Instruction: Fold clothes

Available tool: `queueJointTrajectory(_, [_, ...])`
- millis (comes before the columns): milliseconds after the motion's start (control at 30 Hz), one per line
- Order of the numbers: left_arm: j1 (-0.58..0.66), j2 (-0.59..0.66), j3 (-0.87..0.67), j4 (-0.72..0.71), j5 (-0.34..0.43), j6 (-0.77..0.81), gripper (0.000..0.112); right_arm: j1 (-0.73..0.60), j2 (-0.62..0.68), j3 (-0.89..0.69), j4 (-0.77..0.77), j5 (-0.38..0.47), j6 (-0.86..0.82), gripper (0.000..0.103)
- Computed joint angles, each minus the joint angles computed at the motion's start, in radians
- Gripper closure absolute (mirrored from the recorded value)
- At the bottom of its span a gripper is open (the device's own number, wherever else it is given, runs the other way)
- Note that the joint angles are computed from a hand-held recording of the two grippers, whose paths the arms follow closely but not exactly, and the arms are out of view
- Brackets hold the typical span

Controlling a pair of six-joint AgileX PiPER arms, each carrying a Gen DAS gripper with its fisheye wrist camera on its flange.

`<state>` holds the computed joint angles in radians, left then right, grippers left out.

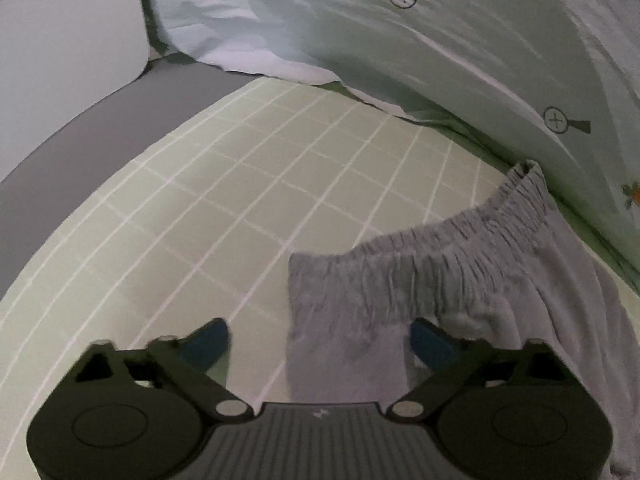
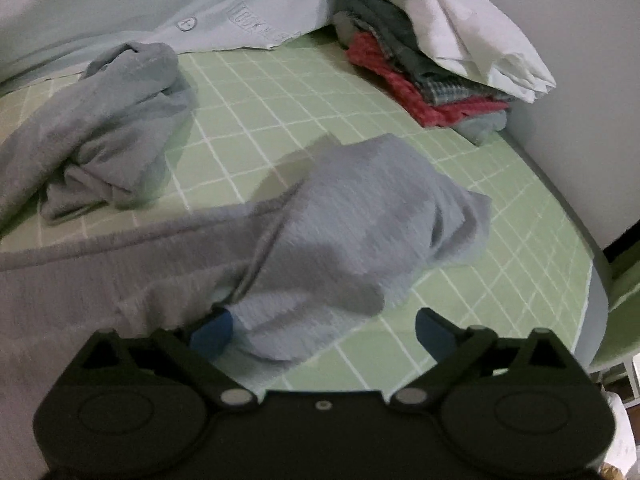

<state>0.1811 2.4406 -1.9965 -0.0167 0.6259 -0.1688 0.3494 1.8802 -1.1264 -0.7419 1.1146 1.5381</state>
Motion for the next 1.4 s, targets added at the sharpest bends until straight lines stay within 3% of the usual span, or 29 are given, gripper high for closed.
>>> queueJointTrajectory(67, [-0.012, -0.007, 0.021, 0.027, -0.035, -0.005, 0.039, 0.0, 0.017, -0.037, 0.001, 0.017, -0.04, 0.004])
queueJointTrajectory(133, [-0.024, -0.017, 0.048, 0.056, -0.074, -0.012, 0.062, 0.002, 0.034, -0.072, -0.002, 0.031, -0.089, 0.004])
queueJointTrajectory(167, [-0.027, -0.028, 0.068, 0.061, -0.088, -0.033, 0.065, 0.007, 0.046, -0.091, -0.005, 0.043, -0.117, 0.004])
queueJointTrajectory(233, [-0.029, -0.052, 0.111, 0.075, -0.107, -0.069, 0.084, 0.019, 0.066, -0.117, -0.025, 0.066, -0.155, 0.004])
queueJointTrajectory(333, [-0.024, -0.106, 0.195, 0.126, -0.117, -0.127, 0.096, 0.034, 0.057, -0.113, -0.045, 0.047, -0.171, 0.004])
queueJointTrajectory(400, [-0.015, -0.169, 0.296, 0.22, -0.135, -0.217, 0.098, 0.043, 0.036, -0.095, -0.046, 0.018, -0.158, 0.004])
queueJointTrajectory(767, [0.186, -0.6, 0.966, 0.367, -0.294, -0.356, 0.098, 0.131, -0.107, 0.102, -0.027, -0.146, -0.003, 0.004])
queueJointTrajectory(1033, [0.358, -0.794, 1.173, 0.406, -0.284, -0.404, 0.097, 0.156, -0.168, 0.197, -0.012, -0.25, 0.066, 0.004])
queueJointTrajectory(1167, [0.374, -0.877, 1.23, 0.318, -0.301, -0.31, 0.088, 0.158, -0.216, 0.254, -0.035, -0.29, 0.113, 0.003])
queueJointTrajectory(1333, [0.251, -0.991, 1.289, 0.53, -0.301, -0.521, 0.045, 0.124, -0.319, 0.37, -0.094, -0.335, 0.236, 0.001])
queueJointTrajectory(1400, [0.202, -1.018, 1.295, 0.555, -0.307, -0.56, 0.043, 0.101, -0.357, 0.411, -0.145, -0.338, 0.294, 0.001])
